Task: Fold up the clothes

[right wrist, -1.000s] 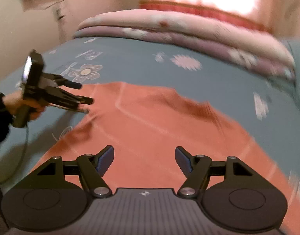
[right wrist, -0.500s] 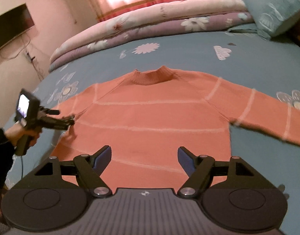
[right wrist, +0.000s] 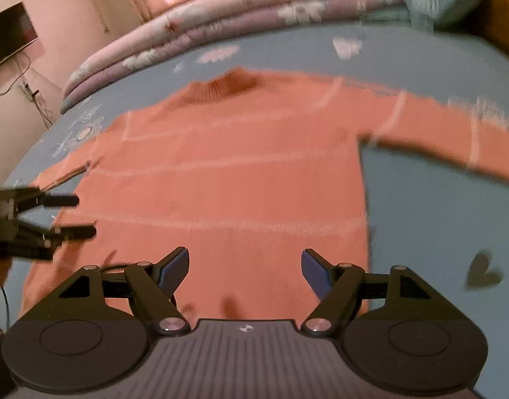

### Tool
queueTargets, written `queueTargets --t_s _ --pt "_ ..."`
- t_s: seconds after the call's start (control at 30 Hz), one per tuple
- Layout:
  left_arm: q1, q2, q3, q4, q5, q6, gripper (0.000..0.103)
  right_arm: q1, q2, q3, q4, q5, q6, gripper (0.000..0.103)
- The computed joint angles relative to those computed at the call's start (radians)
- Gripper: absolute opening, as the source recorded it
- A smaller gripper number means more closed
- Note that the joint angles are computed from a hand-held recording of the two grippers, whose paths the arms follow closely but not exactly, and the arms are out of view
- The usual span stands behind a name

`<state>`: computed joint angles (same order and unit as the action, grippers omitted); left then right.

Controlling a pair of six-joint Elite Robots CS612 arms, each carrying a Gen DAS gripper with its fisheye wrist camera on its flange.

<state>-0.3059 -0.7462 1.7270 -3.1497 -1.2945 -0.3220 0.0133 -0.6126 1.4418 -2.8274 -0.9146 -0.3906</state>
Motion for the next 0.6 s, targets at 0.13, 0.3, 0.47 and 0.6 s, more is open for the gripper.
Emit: queueTargets --t_s 0.13,0.3,0.47,0.6 --pt "0.002 -0.001 0.022 0.04 -0.012 -0.127 0.083 -0.011 0.018 -0.008 0.03 0.008 0.017 0.079" --pt "-0.004 -0.008 0.046 0.026 0.006 -0.191 0.087 -0.034 0.01 0.005 -0.031 0.023 0.041 0.081" --pt "-0.008 -0.008 0.039 0.042 0.016 -0.269 0.094 -0.043 0.078 -0.105 -0.228 0.036 0.259 0.084" --pt "-0.013 -0.005 0.035 0.051 0.026 -0.271 0.095 -0.022 0.194 -0.317 -0.289 0.003 0.478 0.087"
